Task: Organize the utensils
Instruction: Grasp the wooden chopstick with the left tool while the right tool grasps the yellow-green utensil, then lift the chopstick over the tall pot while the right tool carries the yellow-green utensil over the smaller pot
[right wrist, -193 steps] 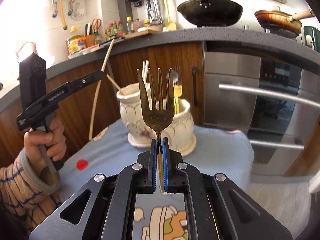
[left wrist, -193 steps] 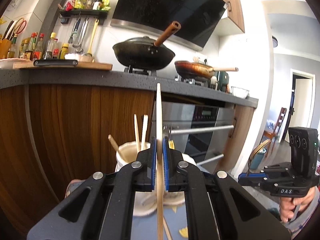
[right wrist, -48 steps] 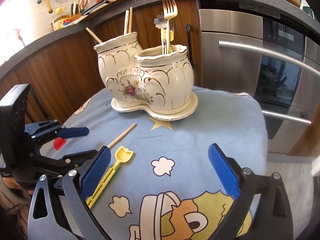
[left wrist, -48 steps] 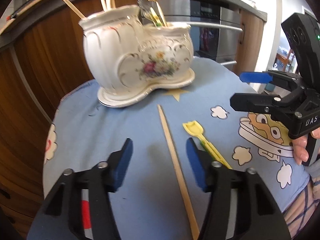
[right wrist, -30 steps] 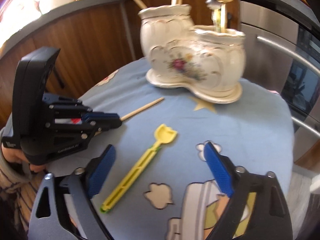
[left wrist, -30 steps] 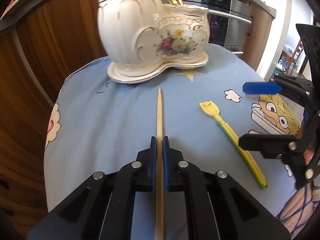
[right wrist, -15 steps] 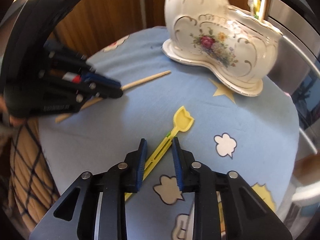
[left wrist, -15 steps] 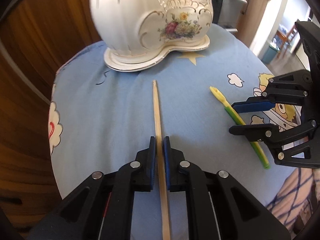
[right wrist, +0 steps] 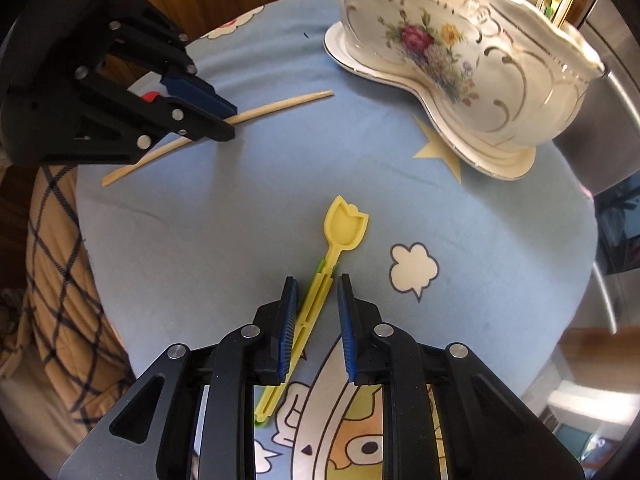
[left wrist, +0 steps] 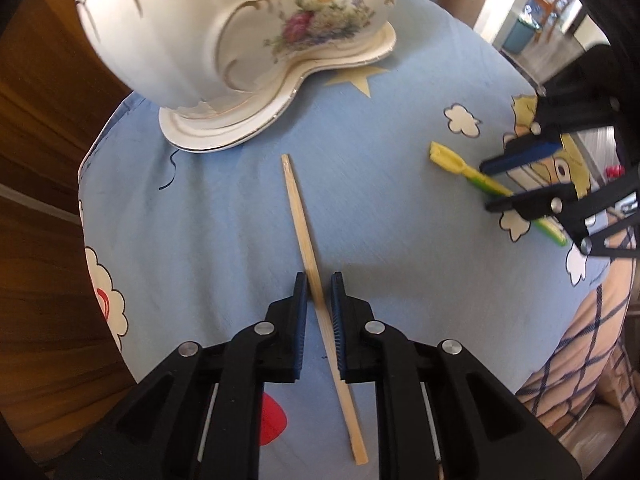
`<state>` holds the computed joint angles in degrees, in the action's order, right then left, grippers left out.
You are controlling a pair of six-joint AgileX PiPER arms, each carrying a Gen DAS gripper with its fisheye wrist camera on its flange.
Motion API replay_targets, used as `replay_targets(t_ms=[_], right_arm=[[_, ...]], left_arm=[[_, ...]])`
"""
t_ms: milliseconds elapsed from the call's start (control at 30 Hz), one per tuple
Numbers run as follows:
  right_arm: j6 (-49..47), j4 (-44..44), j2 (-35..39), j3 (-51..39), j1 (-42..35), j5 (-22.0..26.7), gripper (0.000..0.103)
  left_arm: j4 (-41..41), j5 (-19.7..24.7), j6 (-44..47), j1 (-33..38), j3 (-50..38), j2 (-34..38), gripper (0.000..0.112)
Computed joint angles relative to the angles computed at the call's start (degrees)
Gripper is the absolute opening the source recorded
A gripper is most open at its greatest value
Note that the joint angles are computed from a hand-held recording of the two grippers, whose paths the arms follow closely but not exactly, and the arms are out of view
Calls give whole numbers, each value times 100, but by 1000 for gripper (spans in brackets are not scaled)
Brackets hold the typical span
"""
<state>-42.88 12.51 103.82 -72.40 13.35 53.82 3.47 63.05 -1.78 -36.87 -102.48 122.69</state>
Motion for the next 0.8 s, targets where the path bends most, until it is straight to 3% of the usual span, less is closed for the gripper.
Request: replay_targets(t_ms=[200,267,467,633,800], right_arm=[[-47,235,326,-427,-143,259,17],[-221,430,223,-273,-268,187,10],[-595,955,-97,72,-648,-265,10],[-1249,1875,-376,147,-1186,-261,10],[-1794,2767,-617,199,-1615,-187,10]], left_arm=[[22,149,77,-51,-134,23,6],[92,-181,-48,-74,268,-205,6],[570,-1286,-651,-226,1556,-1150,6],[1043,-2172,-1265,-372,2304,-1981,6],[1382,-2669,-1774,-531,2566,-2420,6]])
